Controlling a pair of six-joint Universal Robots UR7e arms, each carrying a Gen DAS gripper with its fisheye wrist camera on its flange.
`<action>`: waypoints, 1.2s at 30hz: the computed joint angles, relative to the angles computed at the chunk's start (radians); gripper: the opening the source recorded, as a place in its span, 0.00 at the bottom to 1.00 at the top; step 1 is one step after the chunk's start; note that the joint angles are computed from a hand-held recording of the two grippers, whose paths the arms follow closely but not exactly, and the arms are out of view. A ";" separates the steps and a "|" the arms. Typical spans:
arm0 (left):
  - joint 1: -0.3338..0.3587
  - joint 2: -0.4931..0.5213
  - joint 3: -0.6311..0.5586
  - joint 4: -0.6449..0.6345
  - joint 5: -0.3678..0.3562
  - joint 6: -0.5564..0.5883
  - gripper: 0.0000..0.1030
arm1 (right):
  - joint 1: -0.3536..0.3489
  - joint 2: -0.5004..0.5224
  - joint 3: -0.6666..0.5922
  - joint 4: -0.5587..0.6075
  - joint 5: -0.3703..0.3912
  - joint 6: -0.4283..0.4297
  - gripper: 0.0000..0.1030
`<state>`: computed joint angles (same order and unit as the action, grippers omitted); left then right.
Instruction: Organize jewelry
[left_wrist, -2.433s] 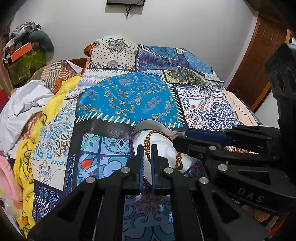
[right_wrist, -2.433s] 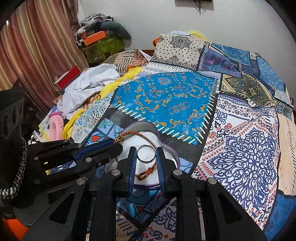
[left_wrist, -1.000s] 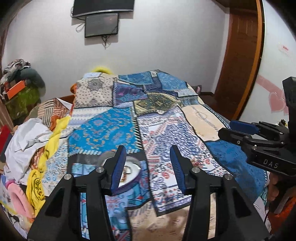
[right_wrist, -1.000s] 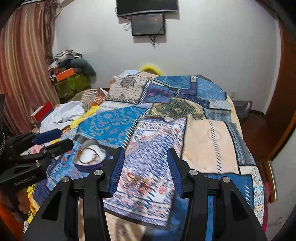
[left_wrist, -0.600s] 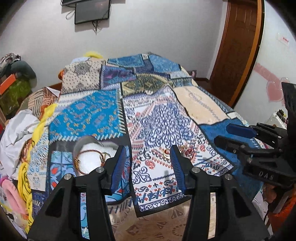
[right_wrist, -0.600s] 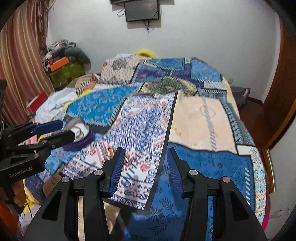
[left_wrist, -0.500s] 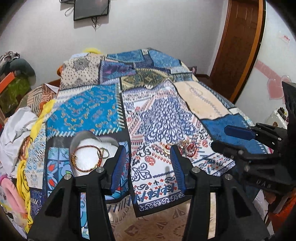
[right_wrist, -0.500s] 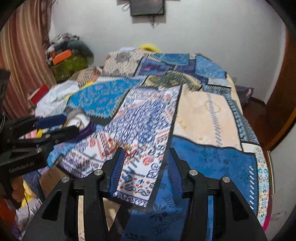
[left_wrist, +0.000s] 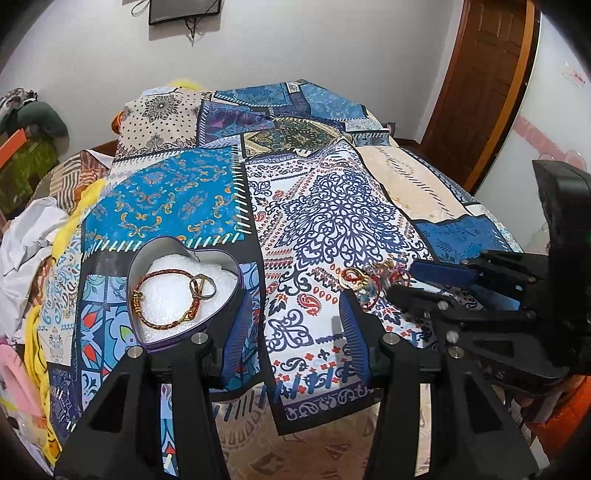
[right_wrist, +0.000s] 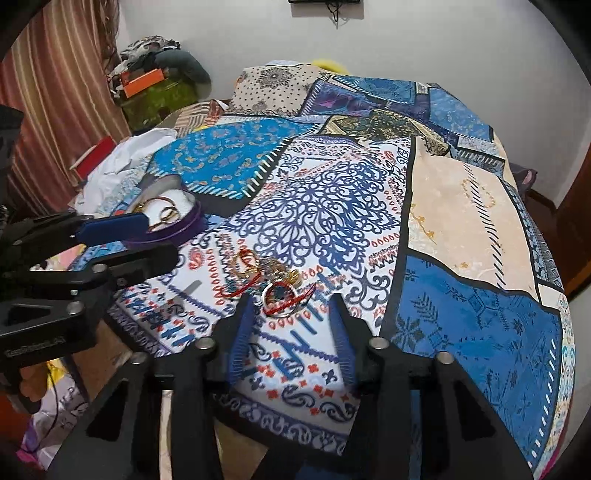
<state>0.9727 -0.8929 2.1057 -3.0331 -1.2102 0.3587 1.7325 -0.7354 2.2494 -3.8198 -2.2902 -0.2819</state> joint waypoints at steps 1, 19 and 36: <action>0.000 0.000 0.000 0.001 -0.001 -0.001 0.47 | 0.001 0.000 -0.002 0.000 -0.004 0.002 0.21; -0.028 0.028 -0.010 0.054 -0.057 -0.008 0.31 | 0.021 -0.067 0.069 -0.094 -0.032 0.035 0.07; -0.003 0.123 -0.112 0.108 -0.065 -0.018 0.13 | 0.018 -0.044 0.059 -0.125 -0.033 0.014 0.46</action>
<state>0.9696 -0.7702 1.9934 -2.9249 -1.2756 0.3412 1.7506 -0.7795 2.3081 -3.9447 -2.3234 -0.2675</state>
